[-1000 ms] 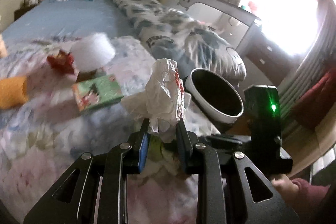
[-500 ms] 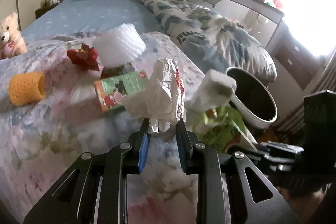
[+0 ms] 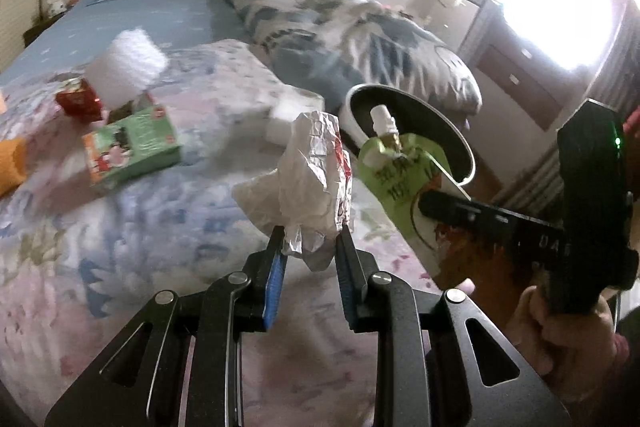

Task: Collect trash
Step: 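Open right tool over the bin while left tool releases the white bag into it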

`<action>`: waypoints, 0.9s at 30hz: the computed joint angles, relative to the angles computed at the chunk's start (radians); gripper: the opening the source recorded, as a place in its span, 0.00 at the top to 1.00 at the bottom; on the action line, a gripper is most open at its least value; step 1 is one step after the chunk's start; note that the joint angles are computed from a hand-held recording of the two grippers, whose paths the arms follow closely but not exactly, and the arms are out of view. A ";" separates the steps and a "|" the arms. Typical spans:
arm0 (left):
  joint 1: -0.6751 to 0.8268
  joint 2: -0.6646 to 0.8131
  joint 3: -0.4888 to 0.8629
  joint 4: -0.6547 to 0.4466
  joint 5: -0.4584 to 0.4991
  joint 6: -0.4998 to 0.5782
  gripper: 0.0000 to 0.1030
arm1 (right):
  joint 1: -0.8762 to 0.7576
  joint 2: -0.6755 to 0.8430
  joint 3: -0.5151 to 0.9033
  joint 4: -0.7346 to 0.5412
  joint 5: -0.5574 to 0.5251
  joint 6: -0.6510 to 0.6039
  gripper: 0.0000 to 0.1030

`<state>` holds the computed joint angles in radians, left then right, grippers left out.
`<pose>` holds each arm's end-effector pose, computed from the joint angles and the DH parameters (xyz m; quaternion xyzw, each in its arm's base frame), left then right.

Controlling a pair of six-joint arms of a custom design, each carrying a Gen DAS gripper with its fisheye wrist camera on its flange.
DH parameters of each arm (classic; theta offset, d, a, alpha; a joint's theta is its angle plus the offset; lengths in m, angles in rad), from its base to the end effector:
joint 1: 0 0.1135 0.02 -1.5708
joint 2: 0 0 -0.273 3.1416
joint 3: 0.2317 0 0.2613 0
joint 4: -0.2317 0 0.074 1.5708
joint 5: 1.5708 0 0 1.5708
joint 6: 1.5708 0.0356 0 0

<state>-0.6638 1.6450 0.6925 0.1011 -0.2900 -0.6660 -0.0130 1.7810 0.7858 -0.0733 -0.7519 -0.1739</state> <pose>0.2487 -0.1816 0.1320 -0.0519 0.9261 -0.1085 0.3575 0.3142 0.0202 0.1122 -0.1633 0.8907 0.3325 0.2633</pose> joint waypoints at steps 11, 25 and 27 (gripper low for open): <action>-0.017 0.116 0.167 -0.057 0.027 0.045 0.78 | -0.144 0.033 0.070 -0.039 -0.009 -0.028 0.70; -0.006 0.289 0.447 -0.165 0.067 0.113 0.78 | -0.202 0.119 0.213 -0.052 0.024 0.009 0.70; 0.000 0.316 0.490 -0.183 0.077 0.118 0.78 | -0.205 0.134 0.232 -0.050 0.033 0.015 0.70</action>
<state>-0.6643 1.9609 1.1826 -0.0814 -0.2128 -0.5484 -0.2179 1.9150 1.0179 -0.1231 -0.7189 -0.1589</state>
